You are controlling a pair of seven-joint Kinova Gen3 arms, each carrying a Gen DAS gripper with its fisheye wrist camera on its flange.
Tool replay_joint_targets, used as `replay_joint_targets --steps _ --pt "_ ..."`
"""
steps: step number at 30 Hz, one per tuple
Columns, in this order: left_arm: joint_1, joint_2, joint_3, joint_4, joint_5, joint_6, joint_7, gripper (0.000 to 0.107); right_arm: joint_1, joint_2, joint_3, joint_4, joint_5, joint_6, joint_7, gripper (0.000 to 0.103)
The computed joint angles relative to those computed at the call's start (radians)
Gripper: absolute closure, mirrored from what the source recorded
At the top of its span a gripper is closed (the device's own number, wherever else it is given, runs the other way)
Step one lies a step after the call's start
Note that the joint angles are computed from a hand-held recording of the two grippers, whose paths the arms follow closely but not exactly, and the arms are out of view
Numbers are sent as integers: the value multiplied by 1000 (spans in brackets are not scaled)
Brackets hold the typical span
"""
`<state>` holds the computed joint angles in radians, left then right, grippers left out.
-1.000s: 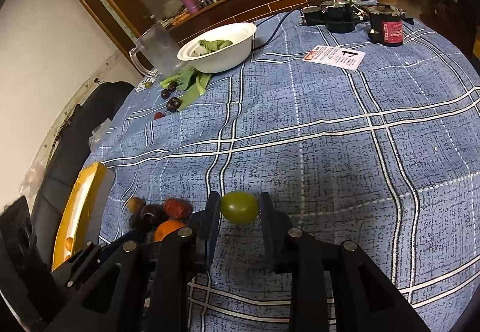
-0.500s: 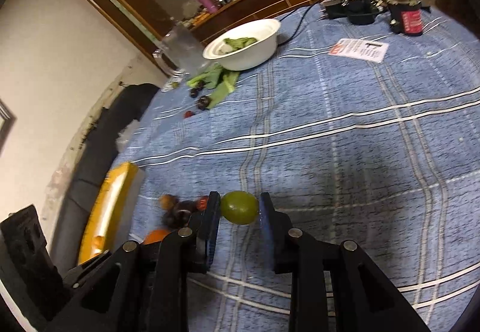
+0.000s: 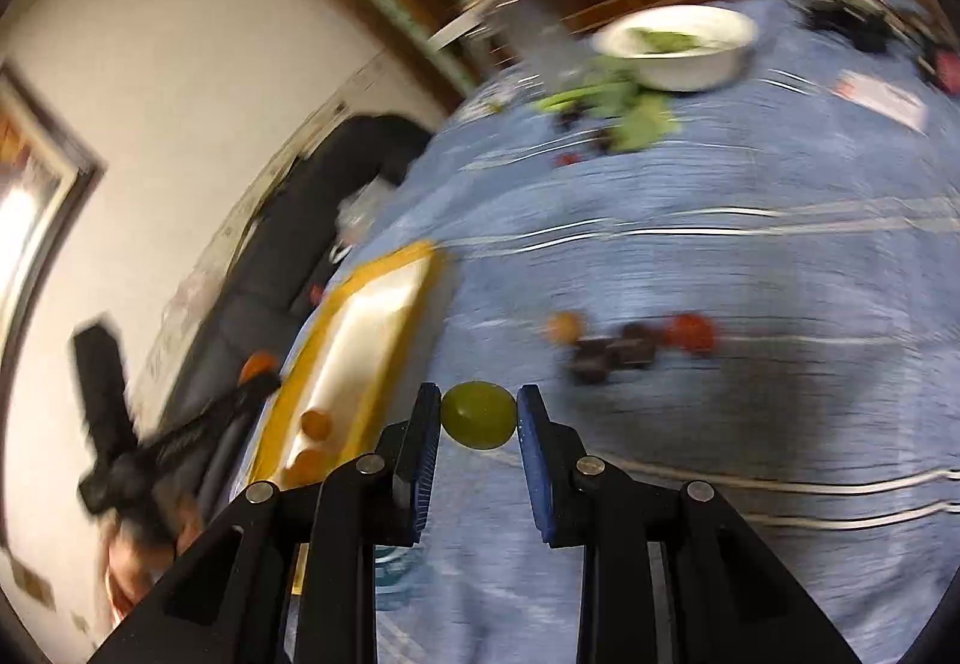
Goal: Organize fruits
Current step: 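Grasp the orange with the left tool while the right tool grasps a green grape, then lower the orange into the tray and open the left tool while the right tool drops the grape there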
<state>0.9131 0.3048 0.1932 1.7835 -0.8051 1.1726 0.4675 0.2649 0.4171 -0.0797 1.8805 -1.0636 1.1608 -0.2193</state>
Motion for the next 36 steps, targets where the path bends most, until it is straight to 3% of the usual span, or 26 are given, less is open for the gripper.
replay_joint_targets --steps 4,7,13,15,17,20,22,27,30,33,36 --pt "-70 -63 -14 126 31 -109 50 73 -127 -107 -42 69 20 -86 -14 74" --pt "-126 -84 -15 194 37 -208 58 73 -203 -163 -111 114 44 -202 -47 74" --pt "-163 -75 -21 233 31 -311 43 73 -454 -185 -100 160 93 -446 -140 74" --pt "-163 -80 -25 247 20 -336 55 73 -481 -176 -111 166 111 -496 -168 74" --pt "-155 -87 -27 260 2 -342 79 62 -481 -173 -148 173 123 -558 -190 73" --pt "-137 -105 -18 275 -37 -329 128 55 -489 -173 -172 177 145 -603 -206 66" --pt "-127 -107 -3 266 -40 -294 146 54 -465 -196 -195 205 108 -632 -163 51" --pt "-80 -130 43 247 -35 -216 213 45 -425 -248 -176 232 46 -596 -85 51" --pt "-36 -123 92 212 -42 -121 262 39 -393 -296 -118 262 -1 -538 -8 51" --pt "41 -101 92 161 -44 -28 295 36 -315 -325 -36 284 -25 -422 55 51" --pt "89 -61 113 100 -63 45 335 33 -261 -344 40 313 -47 -378 116 46"
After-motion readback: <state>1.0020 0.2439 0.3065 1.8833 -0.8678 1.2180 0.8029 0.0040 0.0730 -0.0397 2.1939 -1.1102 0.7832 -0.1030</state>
